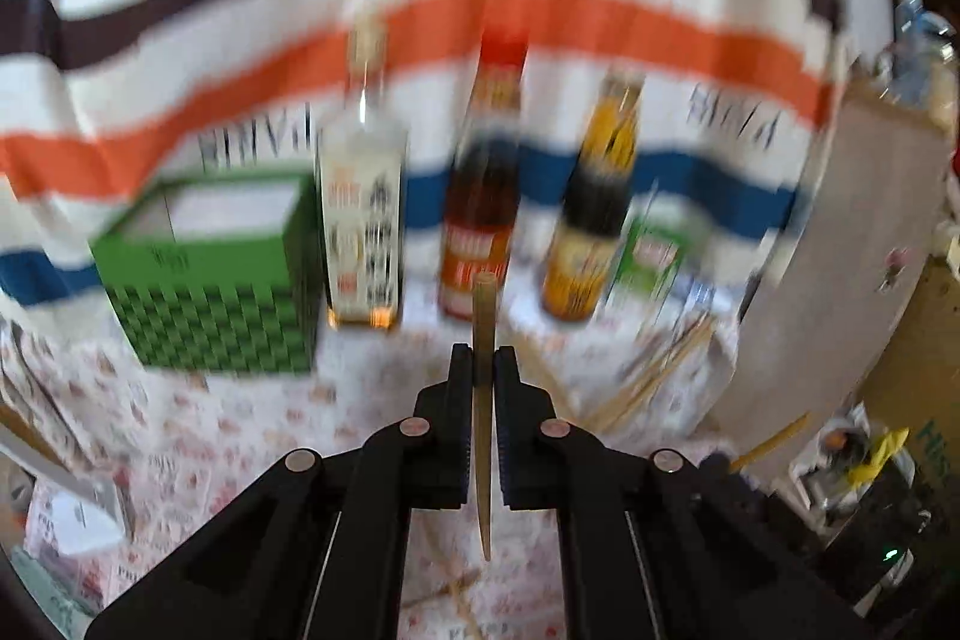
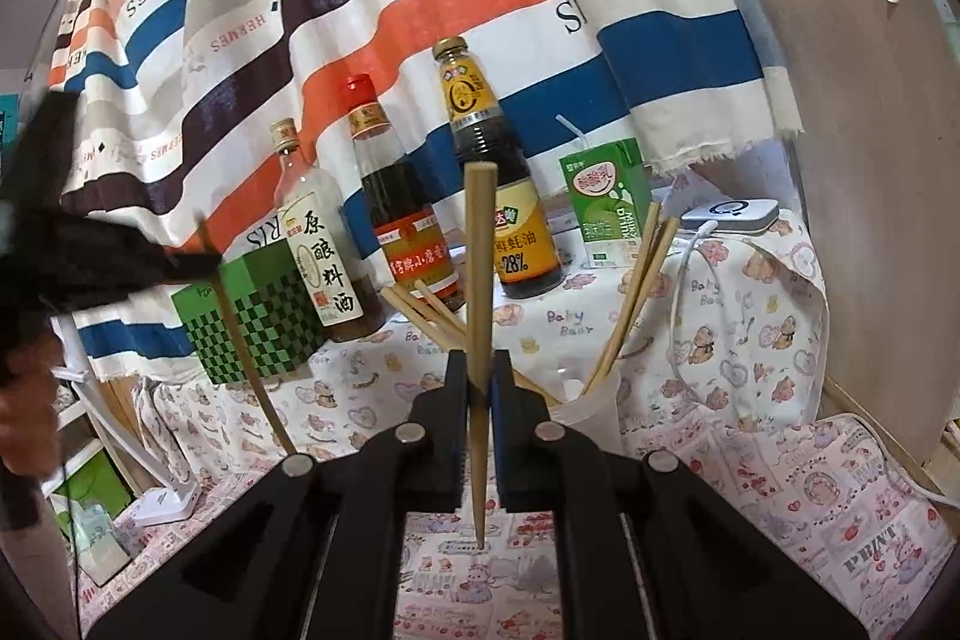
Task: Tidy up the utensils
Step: 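Carry both held chopsticks upright over the clear cup with both grippers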
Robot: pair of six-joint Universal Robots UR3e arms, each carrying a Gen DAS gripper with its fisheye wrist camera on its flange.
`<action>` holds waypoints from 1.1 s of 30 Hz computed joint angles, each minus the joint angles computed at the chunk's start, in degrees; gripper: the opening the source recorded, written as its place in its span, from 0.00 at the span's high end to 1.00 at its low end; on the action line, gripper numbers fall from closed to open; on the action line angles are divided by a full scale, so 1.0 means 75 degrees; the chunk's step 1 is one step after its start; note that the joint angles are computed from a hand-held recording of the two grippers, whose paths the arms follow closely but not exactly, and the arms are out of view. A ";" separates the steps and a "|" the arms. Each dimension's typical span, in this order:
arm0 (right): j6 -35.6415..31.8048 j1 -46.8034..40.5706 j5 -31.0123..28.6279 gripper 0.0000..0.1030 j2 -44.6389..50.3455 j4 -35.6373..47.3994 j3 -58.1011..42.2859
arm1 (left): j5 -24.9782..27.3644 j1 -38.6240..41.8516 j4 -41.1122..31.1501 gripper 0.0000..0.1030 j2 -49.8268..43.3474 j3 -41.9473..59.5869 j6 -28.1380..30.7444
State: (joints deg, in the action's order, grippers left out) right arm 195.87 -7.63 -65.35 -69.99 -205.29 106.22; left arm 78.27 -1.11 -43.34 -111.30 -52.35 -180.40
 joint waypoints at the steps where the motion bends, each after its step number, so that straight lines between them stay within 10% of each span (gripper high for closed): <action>1: 0.0028 -0.0017 -0.0031 0.94 -0.0004 -0.0044 0.0014 | -0.0066 -0.0015 0.0546 0.94 0.0168 -0.0306 -0.0028; 10: 0.0694 -0.0477 0.0489 0.94 0.0046 -0.0189 0.0057 | -0.0879 -0.0217 0.3835 0.94 -0.0339 -0.0521 -0.0611; 17: 0.1008 -0.0364 -0.0662 0.94 0.0332 -0.0983 0.0146 | -0.0699 -0.0797 0.4012 0.94 -0.2523 0.1573 -0.0587; 22: 0.2032 -0.1102 0.0424 0.94 0.0286 -0.0867 0.0193 | 0.0269 -0.1191 0.3768 0.94 -0.3448 0.2314 -0.0365; 33: 0.2221 -0.1245 0.0202 0.94 0.0243 -0.0614 0.0158 | 0.0441 -0.1281 0.3058 0.94 -0.4462 0.2942 0.0064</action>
State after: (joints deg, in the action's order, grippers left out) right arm 212.53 -16.97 -63.83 -68.17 -209.90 107.41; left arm 81.58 -10.72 -20.41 -144.77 -30.29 -179.92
